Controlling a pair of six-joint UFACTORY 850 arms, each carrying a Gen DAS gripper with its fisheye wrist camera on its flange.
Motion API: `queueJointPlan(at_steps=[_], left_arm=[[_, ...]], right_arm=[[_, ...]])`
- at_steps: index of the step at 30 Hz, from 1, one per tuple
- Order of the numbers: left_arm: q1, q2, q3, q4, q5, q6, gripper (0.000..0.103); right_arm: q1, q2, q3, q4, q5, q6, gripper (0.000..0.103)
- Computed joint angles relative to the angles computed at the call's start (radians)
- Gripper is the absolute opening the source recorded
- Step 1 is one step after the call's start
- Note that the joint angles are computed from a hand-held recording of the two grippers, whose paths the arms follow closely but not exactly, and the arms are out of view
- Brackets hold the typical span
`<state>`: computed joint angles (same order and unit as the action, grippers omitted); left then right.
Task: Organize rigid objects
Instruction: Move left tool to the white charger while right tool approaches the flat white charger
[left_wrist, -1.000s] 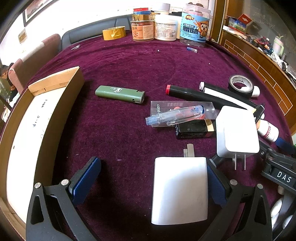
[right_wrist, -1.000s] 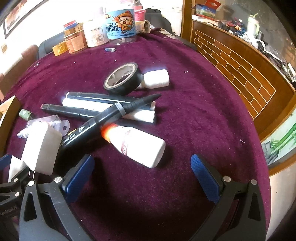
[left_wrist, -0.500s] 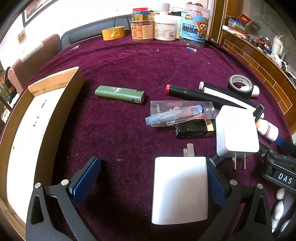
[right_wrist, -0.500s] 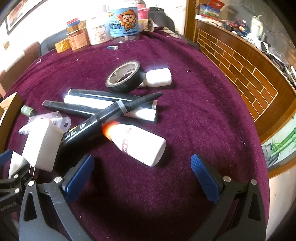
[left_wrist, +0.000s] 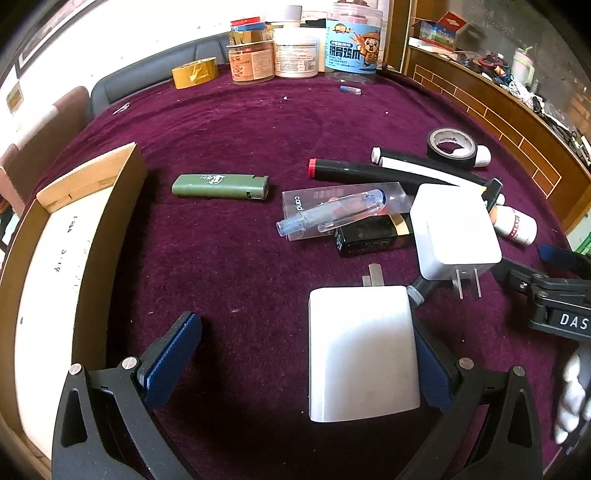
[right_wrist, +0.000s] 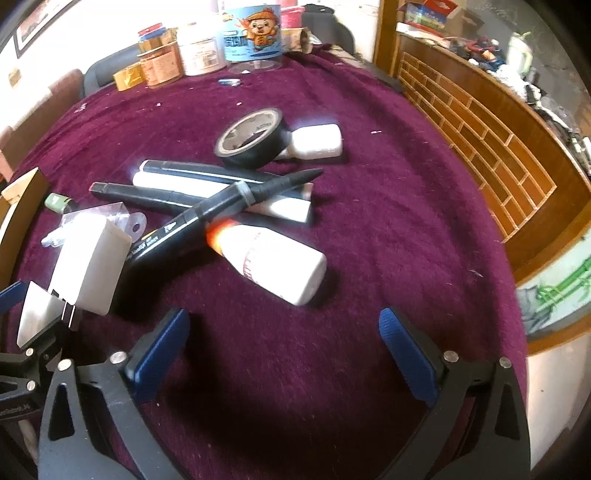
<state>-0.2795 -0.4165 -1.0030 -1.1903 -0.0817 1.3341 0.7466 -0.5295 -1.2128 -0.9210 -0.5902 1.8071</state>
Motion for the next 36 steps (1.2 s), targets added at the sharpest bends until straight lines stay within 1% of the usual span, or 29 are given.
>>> queueJointPlan(at_steps=[1, 3, 5, 6, 7, 8, 9, 10, 12, 13, 15, 16, 17, 18, 19, 21, 22, 23, 25, 26, 29, 32, 33, 34, 35, 36], left_arm=[[-0.002, 0.0, 0.001, -0.001, 0.004, -0.002, 0.102], [-0.002, 0.001, 0.001, -0.009, 0.004, 0.006, 0.102], [-0.001, 0.001, 0.003, -0.022, 0.004, 0.019, 0.102], [-0.001, 0.001, 0.003, -0.033, 0.004, 0.03, 0.102], [0.0, 0.001, 0.003, -0.033, 0.004, 0.031, 0.102], [0.0, 0.0, 0.002, -0.034, 0.004, 0.031, 0.102], [-0.001, 0.0, 0.002, -0.036, 0.007, 0.031, 0.102], [-0.002, 0.0, 0.002, -0.03, 0.009, 0.022, 0.102], [-0.002, -0.001, 0.001, -0.02, 0.009, 0.01, 0.102], [0.0, 0.0, 0.002, -0.031, 0.003, 0.021, 0.102], [0.01, 0.002, 0.003, -0.071, -0.02, 0.076, 0.101], [0.022, 0.006, 0.006, -0.108, -0.049, 0.119, 0.101], [0.036, 0.01, 0.008, -0.134, -0.084, 0.147, 0.101], [0.055, 0.015, 0.01, -0.145, -0.133, 0.155, 0.101], [0.078, 0.016, 0.007, -0.119, -0.189, 0.122, 0.101], [0.105, 0.016, 0.001, -0.09, -0.256, 0.084, 0.102], [0.112, 0.016, -0.003, -0.073, -0.277, 0.065, 0.1], [0.114, 0.019, -0.002, -0.064, -0.284, 0.057, 0.098], [0.116, 0.025, 0.003, -0.074, -0.299, 0.068, 0.09], [0.113, 0.028, 0.006, -0.084, -0.3, 0.075, 0.088], [0.091, 0.022, -0.002, -0.069, -0.282, 0.063, 0.087], [0.04, 0.024, 0.006, -0.064, -0.167, 0.102, 0.086], [0.024, 0.026, 0.014, -0.083, -0.125, 0.138, 0.073], [0.013, 0.036, 0.027, -0.141, -0.091, 0.215, 0.054], [0.014, 0.041, 0.033, -0.165, -0.099, 0.251, 0.045], [0.02, 0.051, 0.042, -0.155, -0.114, 0.245, 0.04]], right_arm=[[0.012, 0.008, 0.003, -0.022, -0.034, 0.026, 0.098], [0.05, 0.045, 0.029, -0.12, -0.113, 0.135, 0.098], [0.111, 0.097, 0.077, -0.289, -0.237, 0.328, 0.098], [0.146, 0.106, 0.086, -0.349, -0.33, 0.406, 0.099], [0.174, 0.113, 0.099, -0.4, -0.413, 0.479, 0.103], [0.188, 0.122, 0.116, -0.446, -0.455, 0.544, 0.103], [0.186, 0.127, 0.123, -0.473, -0.456, 0.587, 0.103], [0.167, 0.121, 0.11, -0.459, -0.414, 0.588, 0.103], [0.106, 0.116, 0.096, -0.418, -0.245, 0.559, 0.103], [0.085, 0.103, 0.093, -0.428, -0.202, 0.597, 0.103], [0.067, 0.076, 0.085, -0.424, -0.183, 0.636, 0.103], [0.053, 0.069, 0.095, -0.454, -0.139, 0.698, 0.103], [0.05, 0.066, 0.107, -0.48, -0.114, 0.752, 0.103], [0.043, 0.069, 0.124, -0.503, -0.092, 0.798, 0.103], [0.035, 0.081, 0.148, -0.525, -0.066, 0.847, 0.103], [0.04, 0.106, 0.193, -0.607, -0.067, 0.966, 0.103], [0.039, 0.111, 0.203, -0.629, -0.059, 1.003, 0.103], [0.036, 0.112, 0.207, -0.641, -0.047, 1.019, 0.103], [0.031, 0.104, 0.195, -0.634, -0.034, 1.004, 0.103], [0.032, 0.101, 0.19, -0.635, -0.033, 0.994, 0.103], [0.035, 0.086, 0.164, -0.609, -0.042, 0.931, 0.103], [0.044, 0.078, 0.152, -0.587, -0.064, 0.898, 0.103], [0.045, 0.078, 0.151, -0.585, -0.07, 0.896, 0.103], [0.047, 0.078, 0.152, -0.583, -0.073, 0.897, 0.103], [0.048, 0.079, 0.152, -0.581, -0.075, 0.898, 0.103], [0.047, 0.078, 0.151, -0.579, -0.075, 0.898, 0.103]])
